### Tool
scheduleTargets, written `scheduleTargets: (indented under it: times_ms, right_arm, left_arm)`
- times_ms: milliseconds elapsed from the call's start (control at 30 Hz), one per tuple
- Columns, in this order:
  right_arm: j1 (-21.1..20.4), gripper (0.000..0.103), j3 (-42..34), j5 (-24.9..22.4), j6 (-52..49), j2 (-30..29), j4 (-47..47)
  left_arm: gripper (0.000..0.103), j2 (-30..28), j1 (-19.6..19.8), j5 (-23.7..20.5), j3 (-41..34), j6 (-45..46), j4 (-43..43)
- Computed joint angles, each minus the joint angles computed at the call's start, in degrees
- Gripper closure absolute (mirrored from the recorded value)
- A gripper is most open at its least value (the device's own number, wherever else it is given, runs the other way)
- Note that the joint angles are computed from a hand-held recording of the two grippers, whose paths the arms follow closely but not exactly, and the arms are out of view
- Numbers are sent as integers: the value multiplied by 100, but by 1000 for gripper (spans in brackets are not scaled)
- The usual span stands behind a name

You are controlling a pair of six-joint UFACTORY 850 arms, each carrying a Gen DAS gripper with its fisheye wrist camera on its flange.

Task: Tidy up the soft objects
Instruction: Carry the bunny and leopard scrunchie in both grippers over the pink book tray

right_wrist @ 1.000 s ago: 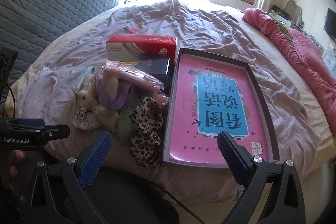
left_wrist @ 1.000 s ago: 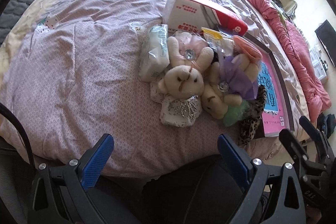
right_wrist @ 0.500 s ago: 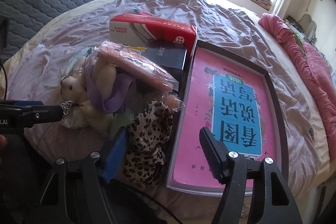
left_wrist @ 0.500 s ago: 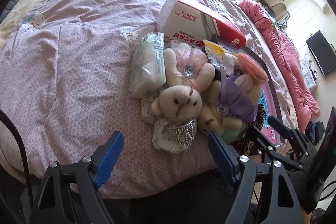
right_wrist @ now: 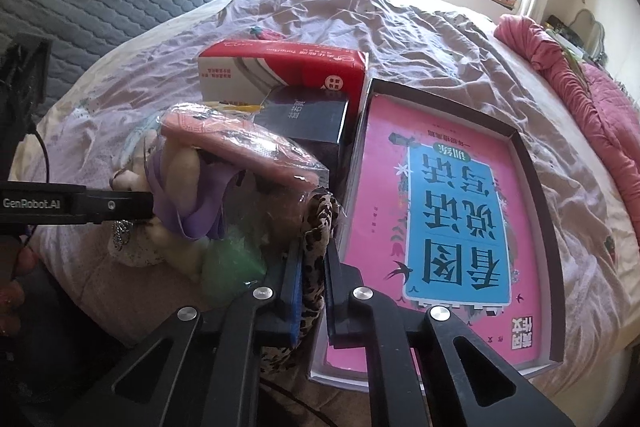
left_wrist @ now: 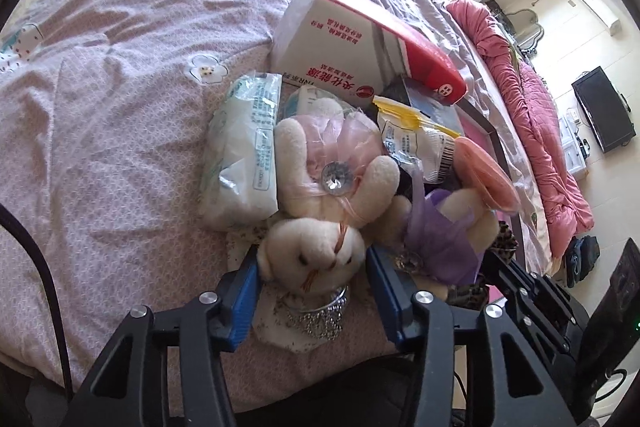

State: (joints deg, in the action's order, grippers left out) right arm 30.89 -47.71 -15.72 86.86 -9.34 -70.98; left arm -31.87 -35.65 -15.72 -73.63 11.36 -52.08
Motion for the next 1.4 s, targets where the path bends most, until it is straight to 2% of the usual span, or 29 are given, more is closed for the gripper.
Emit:
scheduleTargets:
  times_ms: [67, 133, 267, 367, 600, 733, 867, 1067, 1267, 1400]
  right_arm:
    - [-21, 95, 63, 65, 278, 80, -235]
    - [-51, 96, 129, 149, 600, 175, -485]
    - [-149, 96, 260, 406, 1372, 364, -1064]
    - [-162, 97, 315, 405, 1702, 476, -1319]
    - [-142, 97, 410, 263, 1916, 752, -1483]
    - [-165, 97, 460, 226, 2035, 872, -1541]
    - [-187, 97, 510, 190, 2188, 984, -1653]
    - [-233, 97, 585, 140, 2465, 1181, -1874]
    - [-331, 97, 716, 119, 2848, 1410, -2156]
    - [-402, 97, 807, 123, 3083, 1554, -2311]
  left_arm:
    - [57, -52, -11, 13, -81, -201, 266]
    - [60, -42, -27, 112, -53, -49, 157]
    - [62, 78, 24, 185, 177, 1622, -1552]
    - [62, 227, 28, 267, 307, 2545, -2423]
    - [64, 531, 14, 426, 505, 3441, -3281]
    - [65, 665, 1, 529, 538, 3268, -3049]
    - [65, 832, -15, 668, 627, 3509, -3283]
    - [65, 1017, -89, 832, 567, 2968, -2574]
    - [65, 1085, -234, 994, 413, 2744, -2220]
    - [65, 1061, -345, 955, 243, 2276, -1631]
